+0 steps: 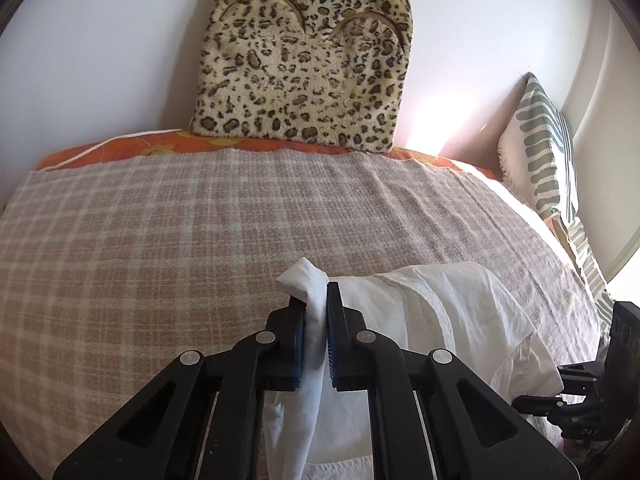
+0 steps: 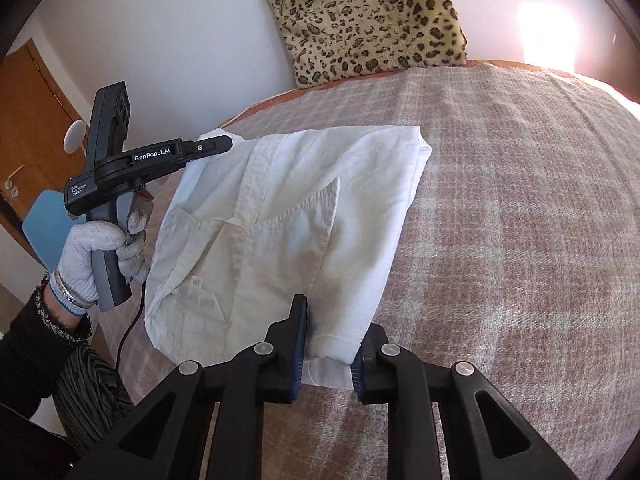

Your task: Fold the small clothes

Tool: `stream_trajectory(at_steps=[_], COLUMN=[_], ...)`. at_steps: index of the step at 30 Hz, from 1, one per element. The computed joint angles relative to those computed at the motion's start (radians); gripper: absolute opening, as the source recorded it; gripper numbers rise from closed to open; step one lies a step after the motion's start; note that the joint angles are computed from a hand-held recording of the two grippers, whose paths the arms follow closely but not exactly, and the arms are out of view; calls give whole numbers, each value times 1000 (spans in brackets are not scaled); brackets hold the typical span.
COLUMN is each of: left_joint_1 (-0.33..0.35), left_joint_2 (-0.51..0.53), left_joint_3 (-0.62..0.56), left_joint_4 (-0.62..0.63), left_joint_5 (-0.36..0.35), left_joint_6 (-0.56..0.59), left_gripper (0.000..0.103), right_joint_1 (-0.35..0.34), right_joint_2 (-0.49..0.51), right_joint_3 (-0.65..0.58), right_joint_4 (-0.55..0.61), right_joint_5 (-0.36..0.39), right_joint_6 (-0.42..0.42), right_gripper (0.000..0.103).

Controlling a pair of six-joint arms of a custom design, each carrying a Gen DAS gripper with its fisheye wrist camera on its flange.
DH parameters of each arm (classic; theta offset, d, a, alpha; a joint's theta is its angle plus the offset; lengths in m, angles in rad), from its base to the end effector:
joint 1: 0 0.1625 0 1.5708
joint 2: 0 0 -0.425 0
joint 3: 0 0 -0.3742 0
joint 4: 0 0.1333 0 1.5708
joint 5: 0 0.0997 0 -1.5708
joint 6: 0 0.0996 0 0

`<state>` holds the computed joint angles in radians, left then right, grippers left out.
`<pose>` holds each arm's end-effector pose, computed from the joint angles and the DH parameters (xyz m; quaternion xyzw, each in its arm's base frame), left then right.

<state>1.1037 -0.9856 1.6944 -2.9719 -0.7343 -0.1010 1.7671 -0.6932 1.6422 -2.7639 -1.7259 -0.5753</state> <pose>-0.1023 -0.6631 0.2855 0.0210 0.8703 -0.4047 0.2799 0.2454 -0.6296 0.0585 0.3636 -0.9204 0.1047 0.0984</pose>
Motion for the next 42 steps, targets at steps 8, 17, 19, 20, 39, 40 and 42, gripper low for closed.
stream_trajectory(at_steps=[8,17,19,20,39,40,42], left_joint_1=[-39,-67,-68,-68,-40,-38,-34], left_joint_2=[5,42,62,72,368,393,441], left_joint_3=[8,-32,-54,-68,-592,-637,-724], left_joint_4=[-87,-141,-152,-154,42,66,113], left_joint_5=[20,5,0,-2,-91,-98,-112], left_joint_6=[77,151,169,175,274,278,277], left_gripper=[7,6,6,6,5,5,5], right_joint_1=[29,47,50,51,38,35,26], right_joint_2=[-23,-52,-56,-58,-29,-21,-12], right_joint_3=[37,46,42,39,-157,-181,-224], right_joint_4=[-83,-136,-143,-147,-168,-162,-145], right_joint_5=[-32,-54,-57,-57,-134,-142,-149], right_joint_6=[-74,-82,-82,-83,-125,-130,-133], right_gripper=[16,15,15,15,13,13,13])
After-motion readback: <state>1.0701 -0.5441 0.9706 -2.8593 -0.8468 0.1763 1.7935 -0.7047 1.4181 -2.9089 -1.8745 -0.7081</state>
